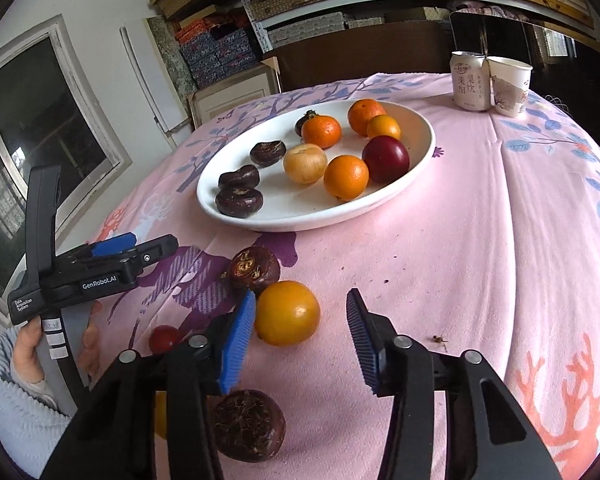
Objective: Organize fruits
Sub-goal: 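Grasp an orange with the right gripper while the left moves toward a dark fruit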
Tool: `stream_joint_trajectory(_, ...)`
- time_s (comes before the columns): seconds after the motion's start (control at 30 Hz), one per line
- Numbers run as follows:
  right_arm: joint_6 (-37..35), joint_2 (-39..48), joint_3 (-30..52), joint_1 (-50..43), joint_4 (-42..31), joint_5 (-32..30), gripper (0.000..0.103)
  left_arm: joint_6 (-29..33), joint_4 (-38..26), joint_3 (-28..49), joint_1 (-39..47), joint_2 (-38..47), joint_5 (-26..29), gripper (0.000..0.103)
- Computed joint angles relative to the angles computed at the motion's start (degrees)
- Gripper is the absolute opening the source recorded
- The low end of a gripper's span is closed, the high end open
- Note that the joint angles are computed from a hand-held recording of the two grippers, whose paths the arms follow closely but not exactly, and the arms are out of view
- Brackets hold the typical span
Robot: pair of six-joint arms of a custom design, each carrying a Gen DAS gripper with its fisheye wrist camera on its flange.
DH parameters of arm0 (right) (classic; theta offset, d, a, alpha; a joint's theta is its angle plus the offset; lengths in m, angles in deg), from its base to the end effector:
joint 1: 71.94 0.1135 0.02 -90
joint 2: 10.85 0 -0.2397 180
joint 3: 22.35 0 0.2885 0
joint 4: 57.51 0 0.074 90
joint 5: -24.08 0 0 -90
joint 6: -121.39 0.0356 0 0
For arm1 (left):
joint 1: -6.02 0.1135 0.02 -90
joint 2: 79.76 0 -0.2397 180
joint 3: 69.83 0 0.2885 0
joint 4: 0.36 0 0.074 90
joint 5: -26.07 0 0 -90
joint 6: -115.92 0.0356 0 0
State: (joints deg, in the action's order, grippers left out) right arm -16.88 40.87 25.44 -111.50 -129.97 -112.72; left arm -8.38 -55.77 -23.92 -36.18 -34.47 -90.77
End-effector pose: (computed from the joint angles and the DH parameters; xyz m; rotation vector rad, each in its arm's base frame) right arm 0.1572 -0.0962 0.1863 -0.3005 2.3423 0.5400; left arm 0.1596 -0.1230 0.2006 -0.0158 2.3877 -0.0216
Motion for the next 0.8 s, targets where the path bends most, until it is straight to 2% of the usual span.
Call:
stream_joint_trajectory(0.1, 0.17, -0.78, -0.64, 1.84, -0.21, 1.27, 0.045, -0.32, -0.72, 0.86, -1.42, 1.49, -2.17, 0.098)
stream_joint_trajectory(0.27, 2.93, -0.84, -1.54, 6.02, 0.77, 4.30, 0.042, 0.20, -0.50, 1.01, -1.91, 1.62, -1.69, 0.098)
stream_joint_trajectory(0.33, 2.59, -0.26, -1.35, 5.72, 0.32, 3.57, 0.038, 0.54, -0.29, 1.07, -2.25, 1.78, -1.57, 0.098)
stream_joint_trajectory(0.47, 1.26, -0.02, -0.18, 1.45, -0.67, 0.25, 0.037, 1.28, 0.78, 1.02, -3.76, 1.65, -1.17, 0.098)
stream_joint_trajectory(0.67, 6.23, 1.60, 0.67, -2.13, 4.18, 0.55, 0.037, 3.91, 7.44, 0.80, -5.73, 2.40, 6.39, 0.098)
stream_joint_trajectory(0.8, 6.22, 1.64, 0.67, -2.37, 4.45, 0.23, 0.037, 3.67, 9.91, 4.36, -6.78, 8.98, 7.20, 0.098)
